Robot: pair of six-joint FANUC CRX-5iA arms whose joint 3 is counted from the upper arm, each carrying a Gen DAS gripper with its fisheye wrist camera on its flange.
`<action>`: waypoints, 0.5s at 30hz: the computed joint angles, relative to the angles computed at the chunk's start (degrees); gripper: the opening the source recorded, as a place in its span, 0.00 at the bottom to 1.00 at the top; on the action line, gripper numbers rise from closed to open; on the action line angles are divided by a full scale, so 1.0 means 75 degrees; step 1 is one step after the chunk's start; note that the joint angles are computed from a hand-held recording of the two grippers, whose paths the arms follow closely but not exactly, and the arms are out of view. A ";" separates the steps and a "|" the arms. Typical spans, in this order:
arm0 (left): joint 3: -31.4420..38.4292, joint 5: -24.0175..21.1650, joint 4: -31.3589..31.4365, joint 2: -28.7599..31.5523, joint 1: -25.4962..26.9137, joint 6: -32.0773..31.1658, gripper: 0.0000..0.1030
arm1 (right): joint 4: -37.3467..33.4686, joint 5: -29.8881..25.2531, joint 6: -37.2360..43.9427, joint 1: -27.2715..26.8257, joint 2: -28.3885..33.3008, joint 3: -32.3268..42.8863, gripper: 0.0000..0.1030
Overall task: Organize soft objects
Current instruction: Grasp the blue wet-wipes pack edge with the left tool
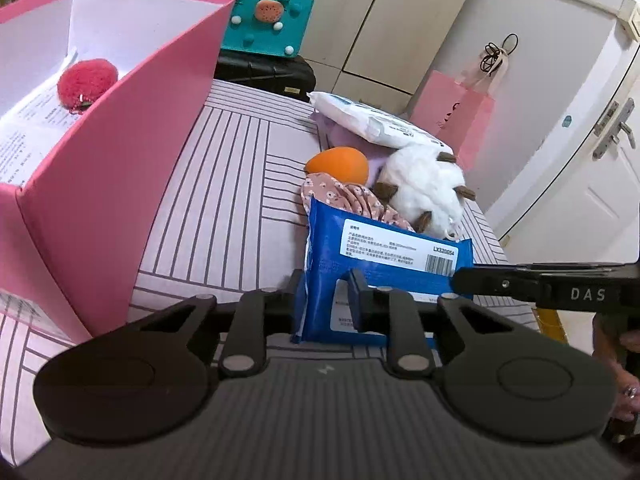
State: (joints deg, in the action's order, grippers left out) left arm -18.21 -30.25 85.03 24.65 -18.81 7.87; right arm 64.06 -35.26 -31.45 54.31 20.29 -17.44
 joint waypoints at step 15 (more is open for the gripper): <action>0.0529 -0.0331 -0.1858 0.0073 0.0287 0.0698 0.19 | -0.0423 -0.0311 0.0129 0.0262 0.0356 0.0419 0.21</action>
